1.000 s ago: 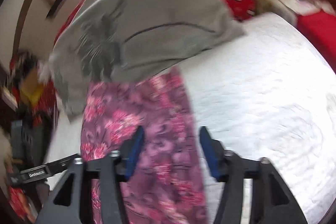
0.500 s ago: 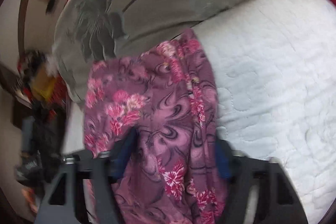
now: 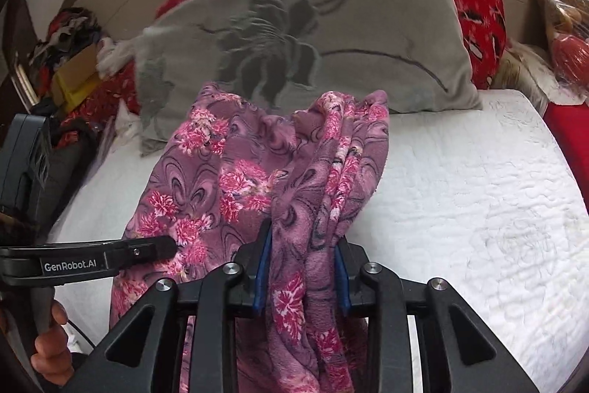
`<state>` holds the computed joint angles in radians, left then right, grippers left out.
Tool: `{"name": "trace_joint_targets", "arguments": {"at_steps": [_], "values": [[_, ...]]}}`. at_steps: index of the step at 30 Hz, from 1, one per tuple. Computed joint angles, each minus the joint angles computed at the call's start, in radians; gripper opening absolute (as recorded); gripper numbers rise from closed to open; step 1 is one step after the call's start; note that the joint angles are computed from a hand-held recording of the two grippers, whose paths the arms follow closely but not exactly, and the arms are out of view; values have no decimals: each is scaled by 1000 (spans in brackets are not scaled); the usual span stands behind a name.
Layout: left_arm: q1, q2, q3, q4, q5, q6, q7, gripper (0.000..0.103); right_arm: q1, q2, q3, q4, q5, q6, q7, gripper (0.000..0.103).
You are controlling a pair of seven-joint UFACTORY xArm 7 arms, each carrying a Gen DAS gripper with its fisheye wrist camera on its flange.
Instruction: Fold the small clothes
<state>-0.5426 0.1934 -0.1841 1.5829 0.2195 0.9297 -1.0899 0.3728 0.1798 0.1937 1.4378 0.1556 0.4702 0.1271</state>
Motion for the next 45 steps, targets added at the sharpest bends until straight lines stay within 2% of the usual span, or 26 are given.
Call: {"name": "trace_joint_targets", "arguments": {"at_steps": [6,15,18,19,20,21,23,27,31,34,36,37,38,39,40,41,43,45], "values": [[18,-167,-22,-186,2,-7,-49,28,42,-71,23,-68,-10,-7,30,29],[59,-251,-59,-320,-18,-13,-81,29,98,-65,46,-75,-32,30,71,30],[71,-256,-62,-379,-56,0,-61,32,101,-21,45,-56,-23,114,66,34],[75,-257,-60,-398,-68,-2,-53,43,90,3,58,-48,-57,160,94,36],[81,-278,-54,-440,-94,-46,-41,49,108,6,33,-65,-50,164,92,41],[87,-309,-49,-486,-117,-95,-38,49,91,-15,40,-98,-2,126,69,43],[100,-353,-44,-527,-162,-138,-18,49,66,-33,45,-112,75,123,43,45],[142,-352,-63,-481,-79,-171,-39,49,74,-43,18,-99,-6,54,114,49],[155,-227,-59,-329,1,-185,-9,49,78,36,36,-10,-1,-22,65,44],[132,-85,-33,-172,102,-88,9,52,105,115,29,65,-41,-51,75,31],[114,-10,-4,-100,128,-30,20,54,154,175,-25,120,-144,-30,160,28],[106,38,9,-55,124,17,37,58,175,211,-52,157,-190,5,206,24],[95,72,38,-35,78,30,79,67,190,250,-74,198,-226,55,245,25],[126,80,27,-51,34,0,89,72,179,276,-69,212,-220,63,256,30],[132,47,40,-109,9,-69,64,78,146,279,-40,203,-183,29,242,32],[141,34,44,-130,-21,-99,69,78,112,285,-8,198,-135,10,206,32],[161,15,41,-145,-90,-110,121,76,78,284,23,209,-85,38,151,32],[165,-39,41,-186,-109,-124,143,72,111,254,-21,215,-144,93,170,34]]}}
